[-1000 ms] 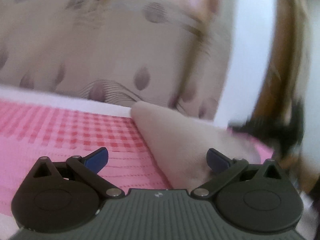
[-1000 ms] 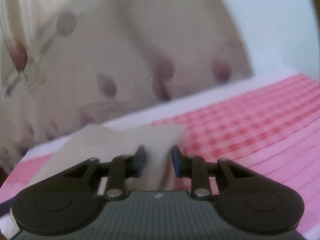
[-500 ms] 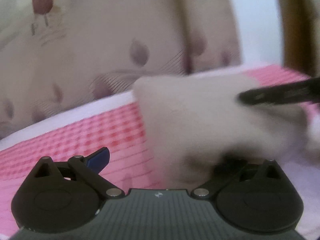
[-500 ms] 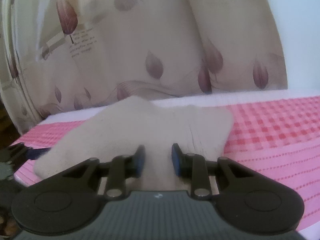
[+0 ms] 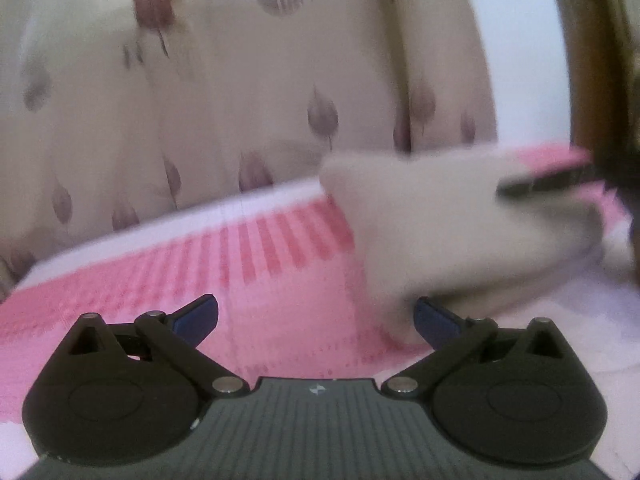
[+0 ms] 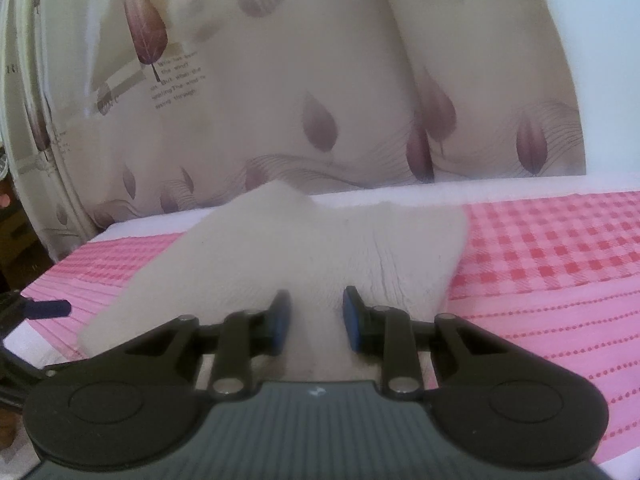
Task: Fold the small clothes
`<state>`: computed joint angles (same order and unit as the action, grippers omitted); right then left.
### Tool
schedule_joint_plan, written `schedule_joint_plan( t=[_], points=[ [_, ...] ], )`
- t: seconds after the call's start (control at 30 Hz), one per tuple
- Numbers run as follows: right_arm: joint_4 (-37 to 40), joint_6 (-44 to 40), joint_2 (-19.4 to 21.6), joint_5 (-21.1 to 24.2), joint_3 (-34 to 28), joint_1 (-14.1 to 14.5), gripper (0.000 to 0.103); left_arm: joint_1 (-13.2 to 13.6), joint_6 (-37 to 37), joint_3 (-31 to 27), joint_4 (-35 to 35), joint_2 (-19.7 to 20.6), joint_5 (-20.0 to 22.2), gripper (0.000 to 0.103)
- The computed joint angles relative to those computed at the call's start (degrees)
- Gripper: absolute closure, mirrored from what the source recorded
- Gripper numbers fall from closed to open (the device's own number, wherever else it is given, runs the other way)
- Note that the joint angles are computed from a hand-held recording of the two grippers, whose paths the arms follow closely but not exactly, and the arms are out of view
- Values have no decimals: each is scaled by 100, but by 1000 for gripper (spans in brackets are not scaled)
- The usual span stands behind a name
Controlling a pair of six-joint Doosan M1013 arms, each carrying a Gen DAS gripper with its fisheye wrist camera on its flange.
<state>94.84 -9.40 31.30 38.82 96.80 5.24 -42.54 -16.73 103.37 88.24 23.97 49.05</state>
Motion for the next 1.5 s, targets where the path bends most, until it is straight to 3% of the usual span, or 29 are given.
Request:
schedule_joint_plan(
  t=[0.1, 0.2, 0.3, 0.33, 0.4, 0.43, 0.5, 0.57, 0.63, 0.73, 0.83, 0.9, 1.03, 1.1, 1.13, 1.2, 1.23, 1.27, 1.5],
  points=[
    [17, -4, 5, 7, 1, -3, 75, 54, -1018, 60, 779, -142, -131, 0],
    [133, -162, -16, -44, 45, 15, 75, 217, -1294, -229, 1083, -59, -569, 4],
    [211, -295, -47, -77, 91, 24, 75, 366, -1088, -571, 1280, 219, -1060, 12],
    [200, -273, -54, -75, 96, 21, 75, 427, -870, -703, 1158, 334, -1254, 15],
    [78, -92, -69, -35, 95, -2, 75, 519, -260, -870, 517, 498, -1693, 32],
    [12, 22, -83, 2, 102, -23, 75, 574, -240, -877, 420, 542, -1889, 32],
    [-150, 302, -88, 192, 92, -96, 75, 610, -858, -769, 747, 552, -1944, 29],
    [-407, 831, -76, 357, -2, -165, 75, 645, -1115, -727, 814, 526, -2045, 26],
    [-148, 864, -107, 345, -16, -194, 74, 680, -1173, -725, 739, 525, -2141, 23],
    [562, 127, -131, -78, -45, -102, 73, 740, -1297, -695, 501, 491, -2255, 10],
    [432, 240, 37, -502, -314, 38, 73, 800, -1541, -659, 454, 469, -2384, 7],
    [-334, 646, 195, -1057, -527, 212, 74, 783, -1514, -652, 429, 466, -2339, 7],
    [-652, 776, 243, -1137, -614, 259, 73, 729, -1260, -708, 214, 496, -2099, 1],
    [-300, 628, 240, -1027, -555, 213, 72, 710, -1218, -733, 161, 515, -1981, 0],
    [0, 426, 199, -1090, -473, 207, 67, 688, -1197, -729, 154, 510, -1920, 0],
    [1105, -486, 36, -1180, -133, 199, 45, 647, -1142, -742, 148, 523, -1752, 0],
    [1601, -873, -50, -941, 77, 143, 34, 626, -1140, -743, 169, 528, -1673, 0],
    [1797, -1016, -101, -722, 209, 92, 30, 613, -1161, -738, 203, 527, -1620, 0],
    [2414, -1660, -611, -176, 1100, -112, 29, 600, -1867, -592, 692, 465, -1483, 0]
  ],
)
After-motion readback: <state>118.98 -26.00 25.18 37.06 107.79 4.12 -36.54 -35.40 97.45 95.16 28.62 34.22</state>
